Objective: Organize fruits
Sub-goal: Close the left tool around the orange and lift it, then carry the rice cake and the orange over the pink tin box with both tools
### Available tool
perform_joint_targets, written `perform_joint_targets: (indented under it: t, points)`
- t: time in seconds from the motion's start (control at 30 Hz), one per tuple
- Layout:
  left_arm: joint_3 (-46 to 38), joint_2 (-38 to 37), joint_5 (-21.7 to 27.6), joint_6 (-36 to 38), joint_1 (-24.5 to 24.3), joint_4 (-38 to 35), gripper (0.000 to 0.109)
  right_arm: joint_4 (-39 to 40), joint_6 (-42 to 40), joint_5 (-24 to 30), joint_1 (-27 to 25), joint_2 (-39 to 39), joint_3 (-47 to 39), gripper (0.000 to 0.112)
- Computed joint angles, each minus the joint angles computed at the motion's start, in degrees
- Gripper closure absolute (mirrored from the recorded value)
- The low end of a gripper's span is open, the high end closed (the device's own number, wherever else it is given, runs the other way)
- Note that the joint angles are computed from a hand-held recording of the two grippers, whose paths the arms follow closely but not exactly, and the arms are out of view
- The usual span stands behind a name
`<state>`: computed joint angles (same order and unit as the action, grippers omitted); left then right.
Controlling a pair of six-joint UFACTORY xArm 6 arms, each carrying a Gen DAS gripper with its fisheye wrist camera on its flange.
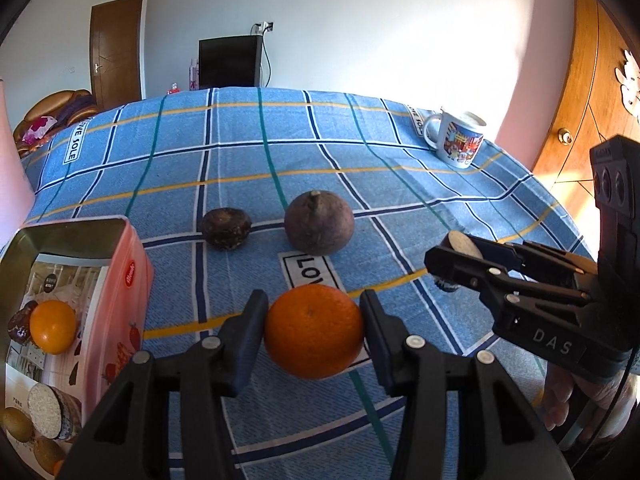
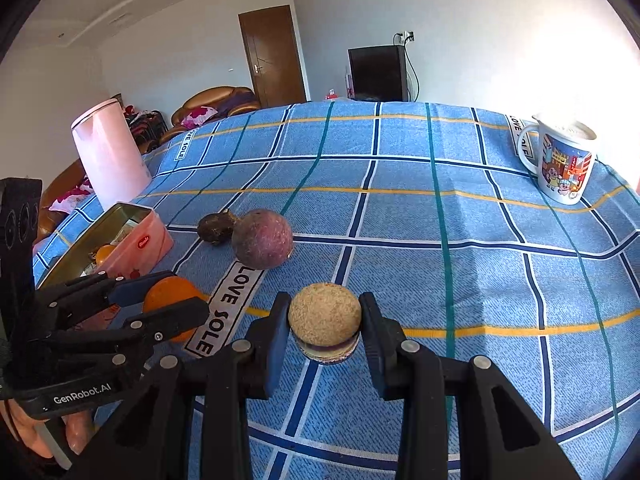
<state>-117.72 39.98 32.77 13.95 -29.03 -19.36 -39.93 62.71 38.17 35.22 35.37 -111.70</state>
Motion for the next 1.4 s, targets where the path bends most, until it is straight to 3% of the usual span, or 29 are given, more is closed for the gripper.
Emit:
perform_joint_targets:
  t: [0.47, 1.4]
  points:
    - [7.61, -4.37, -8.75, -0.41, -0.43, 1.64, 0.059, -8.71, 6.02, -3.63, 0.41, -2.49, 3.5, 0.076]
    - [16.32, -8.7, -21.45, -5.15, -0.96, 7.72, 0.059, -23.61, 17.85, -4.4, 1.59, -6.31, 8.11, 0.076]
